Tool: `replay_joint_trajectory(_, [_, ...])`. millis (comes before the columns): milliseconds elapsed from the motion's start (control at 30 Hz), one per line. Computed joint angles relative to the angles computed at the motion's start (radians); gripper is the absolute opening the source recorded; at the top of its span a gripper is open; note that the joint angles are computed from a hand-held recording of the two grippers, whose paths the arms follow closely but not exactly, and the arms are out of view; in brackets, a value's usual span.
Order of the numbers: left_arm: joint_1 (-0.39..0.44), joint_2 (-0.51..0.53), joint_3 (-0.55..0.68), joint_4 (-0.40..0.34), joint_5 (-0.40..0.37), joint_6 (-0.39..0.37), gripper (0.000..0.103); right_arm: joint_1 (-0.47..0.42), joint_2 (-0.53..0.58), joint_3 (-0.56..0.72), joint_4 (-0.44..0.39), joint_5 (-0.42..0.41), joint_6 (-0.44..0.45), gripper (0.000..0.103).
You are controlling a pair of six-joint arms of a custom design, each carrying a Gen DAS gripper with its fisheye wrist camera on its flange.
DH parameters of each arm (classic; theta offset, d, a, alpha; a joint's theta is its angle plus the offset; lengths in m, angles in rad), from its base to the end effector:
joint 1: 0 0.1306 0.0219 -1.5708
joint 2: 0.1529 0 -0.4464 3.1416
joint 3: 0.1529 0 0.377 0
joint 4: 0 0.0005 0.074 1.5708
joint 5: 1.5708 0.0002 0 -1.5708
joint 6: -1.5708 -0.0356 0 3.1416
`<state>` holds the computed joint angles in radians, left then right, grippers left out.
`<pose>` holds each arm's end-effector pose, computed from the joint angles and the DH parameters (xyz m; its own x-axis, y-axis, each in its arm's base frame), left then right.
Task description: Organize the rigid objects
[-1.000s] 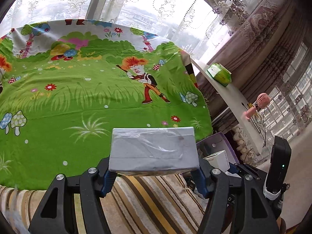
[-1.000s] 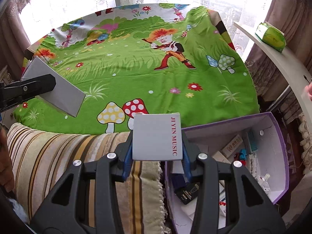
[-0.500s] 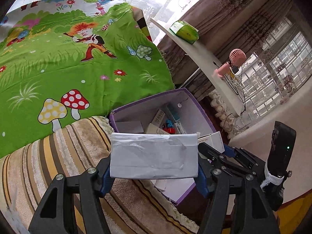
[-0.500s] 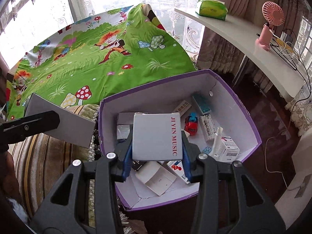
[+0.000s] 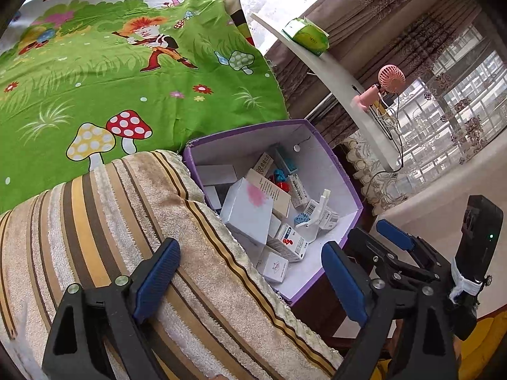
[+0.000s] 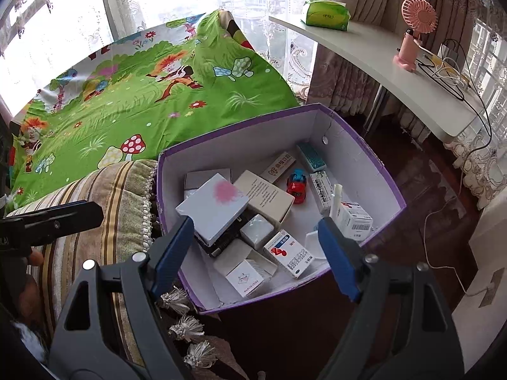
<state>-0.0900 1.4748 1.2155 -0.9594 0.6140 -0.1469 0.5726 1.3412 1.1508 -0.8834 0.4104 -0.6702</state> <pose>0.4434 -0.0611 0.3828 -0.8851 0.2000 -0.4203 0.4053 0.7752 -0.4845 0.3514 0.2090 0.4105 -0.7883 0.1695 -0.5915 0.1949 0.9806 0.0213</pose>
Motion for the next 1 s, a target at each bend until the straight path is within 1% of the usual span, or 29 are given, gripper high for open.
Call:
replay_joint_trajectory(133, [-0.010,0.005,-0.001,-0.002,0.000,-0.008,0.102,0.002,-0.009,-0.011,-0.016,0.007,-0.016,0.083])
replay_joint_trajectory(267, [-0.025,0.003,-0.004,0.002,-0.032,-0.025,0.103,-0.001,-0.009,-0.015,-0.021,0.013,-0.027,0.083])
replay_joint_trajectory(1000, [-0.030,0.005,-0.007,0.009,-0.040,-0.042,0.103,-0.004,-0.003,-0.021,-0.016,-0.004,-0.031,0.083])
